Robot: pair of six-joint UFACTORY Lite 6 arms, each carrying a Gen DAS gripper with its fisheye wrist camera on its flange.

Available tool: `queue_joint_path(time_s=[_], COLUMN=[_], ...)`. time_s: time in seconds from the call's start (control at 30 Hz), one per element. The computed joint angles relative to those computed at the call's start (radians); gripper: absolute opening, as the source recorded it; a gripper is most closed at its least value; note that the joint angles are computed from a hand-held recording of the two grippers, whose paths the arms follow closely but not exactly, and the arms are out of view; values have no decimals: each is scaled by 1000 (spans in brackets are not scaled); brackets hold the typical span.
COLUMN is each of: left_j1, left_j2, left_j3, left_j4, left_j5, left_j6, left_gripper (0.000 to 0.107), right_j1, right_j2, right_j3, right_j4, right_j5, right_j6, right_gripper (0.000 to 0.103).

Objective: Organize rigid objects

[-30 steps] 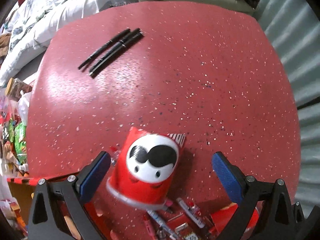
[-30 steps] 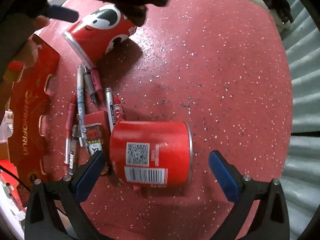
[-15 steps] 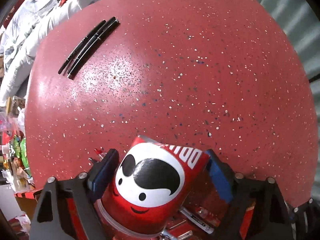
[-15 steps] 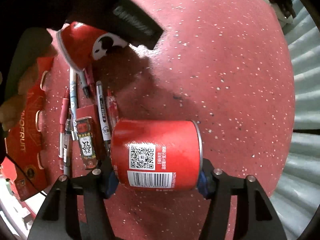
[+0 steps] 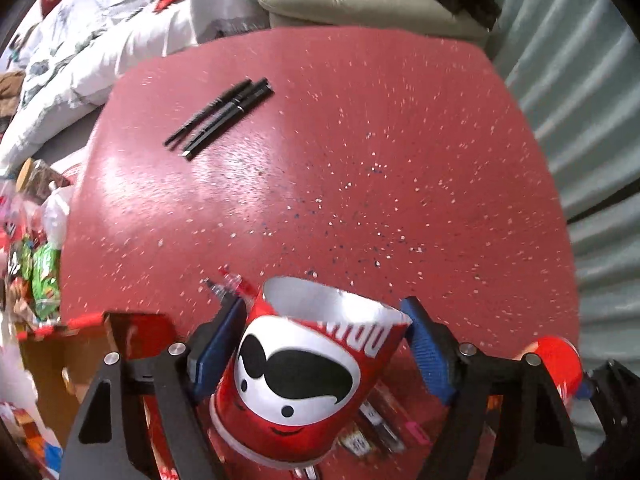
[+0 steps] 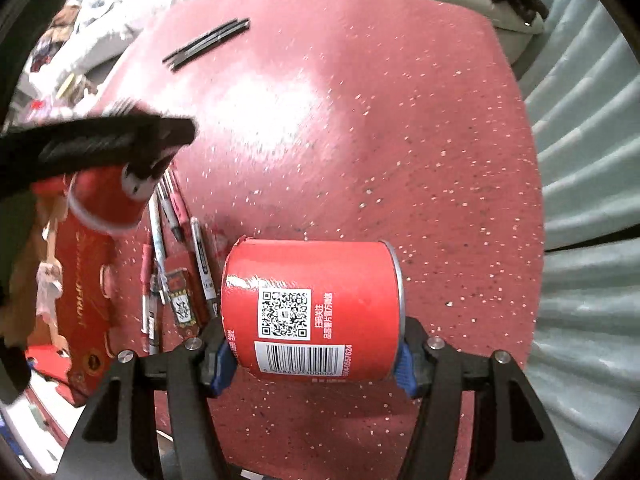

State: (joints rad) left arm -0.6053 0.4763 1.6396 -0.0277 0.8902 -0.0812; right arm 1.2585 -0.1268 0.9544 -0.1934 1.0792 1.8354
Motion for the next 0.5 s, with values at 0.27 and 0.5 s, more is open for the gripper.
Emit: queue_joint_path(time_s=[0.27,0.5], left_j1=[52,154], left_j2=[-243,-437], left_j3=[-171,-336], left_j4=[-22,-123], left_j5=[2,4], left_j6=[-77,14], left_gripper=[68,48], right_j1=[16,6], right_j2=[69,179], right_j3=[149,334], right_j4=[-59,-82], right_j5=[93,176], right_j6=[58,15], right_gripper=[66,66])
